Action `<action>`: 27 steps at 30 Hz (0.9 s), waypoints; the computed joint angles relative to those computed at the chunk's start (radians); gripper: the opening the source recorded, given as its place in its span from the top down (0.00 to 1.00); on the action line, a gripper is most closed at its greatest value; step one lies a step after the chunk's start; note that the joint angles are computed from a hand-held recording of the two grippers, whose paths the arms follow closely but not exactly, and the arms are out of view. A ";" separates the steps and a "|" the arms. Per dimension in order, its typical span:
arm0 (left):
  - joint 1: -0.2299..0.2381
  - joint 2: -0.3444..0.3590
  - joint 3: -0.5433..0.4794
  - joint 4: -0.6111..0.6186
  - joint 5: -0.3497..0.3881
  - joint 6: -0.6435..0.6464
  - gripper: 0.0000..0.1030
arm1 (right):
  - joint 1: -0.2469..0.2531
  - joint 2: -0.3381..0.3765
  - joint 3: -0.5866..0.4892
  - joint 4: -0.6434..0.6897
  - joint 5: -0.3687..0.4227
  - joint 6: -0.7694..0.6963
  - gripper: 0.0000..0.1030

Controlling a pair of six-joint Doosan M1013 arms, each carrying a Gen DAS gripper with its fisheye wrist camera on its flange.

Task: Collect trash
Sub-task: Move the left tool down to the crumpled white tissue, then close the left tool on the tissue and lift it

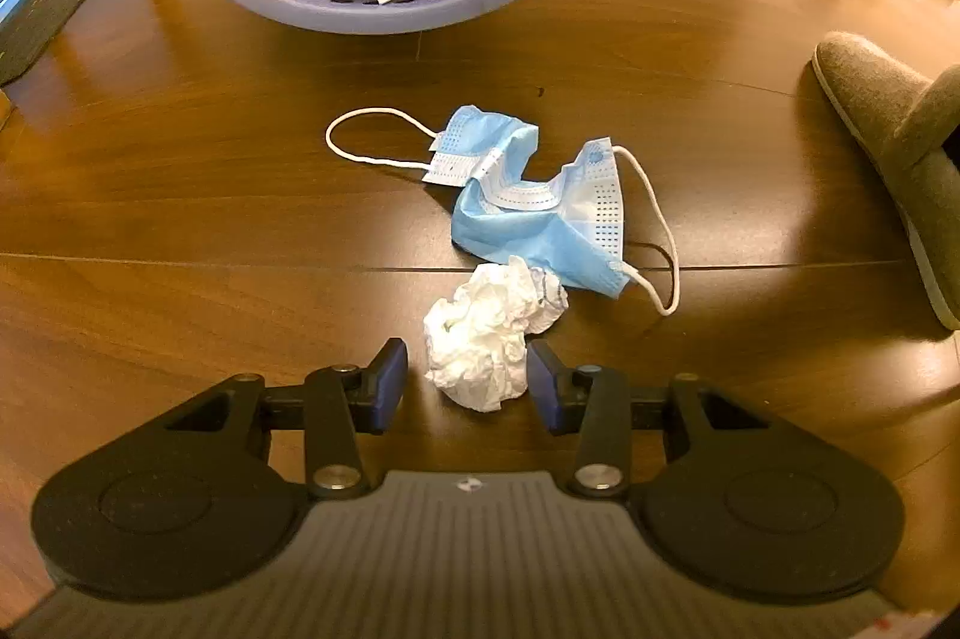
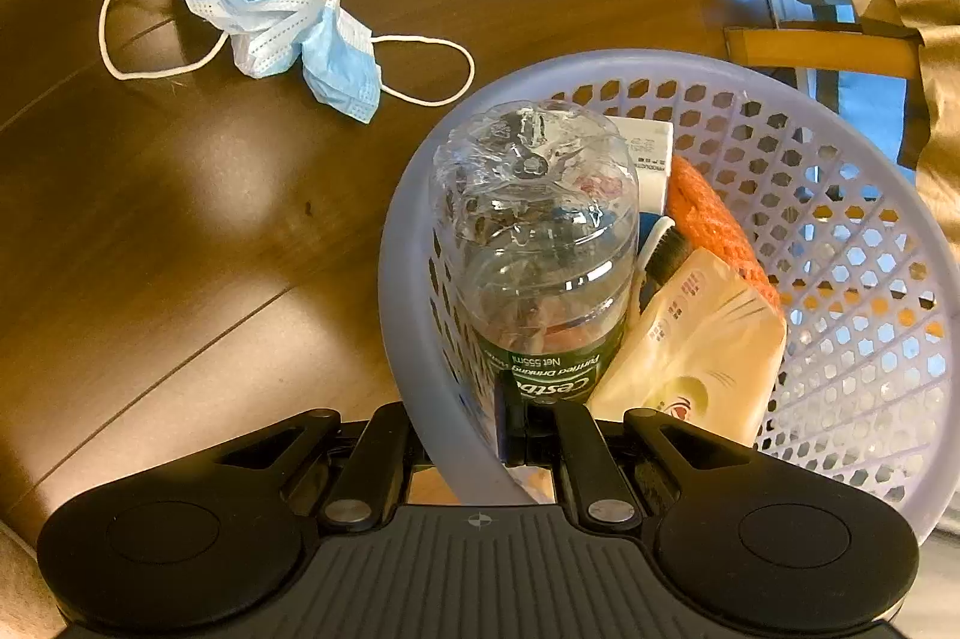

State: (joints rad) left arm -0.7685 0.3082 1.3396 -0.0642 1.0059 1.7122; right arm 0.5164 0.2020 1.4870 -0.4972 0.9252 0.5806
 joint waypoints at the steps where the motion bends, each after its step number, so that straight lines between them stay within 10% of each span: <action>1: 0.001 -0.001 0.000 -0.001 0.001 0.000 0.63 | -0.001 0.000 -0.001 0.002 -0.002 -0.003 0.94; 27: 0.024 -0.003 -0.051 -0.011 0.063 -0.081 0.85 | -0.003 -0.005 -0.007 0.033 0.009 0.047 0.94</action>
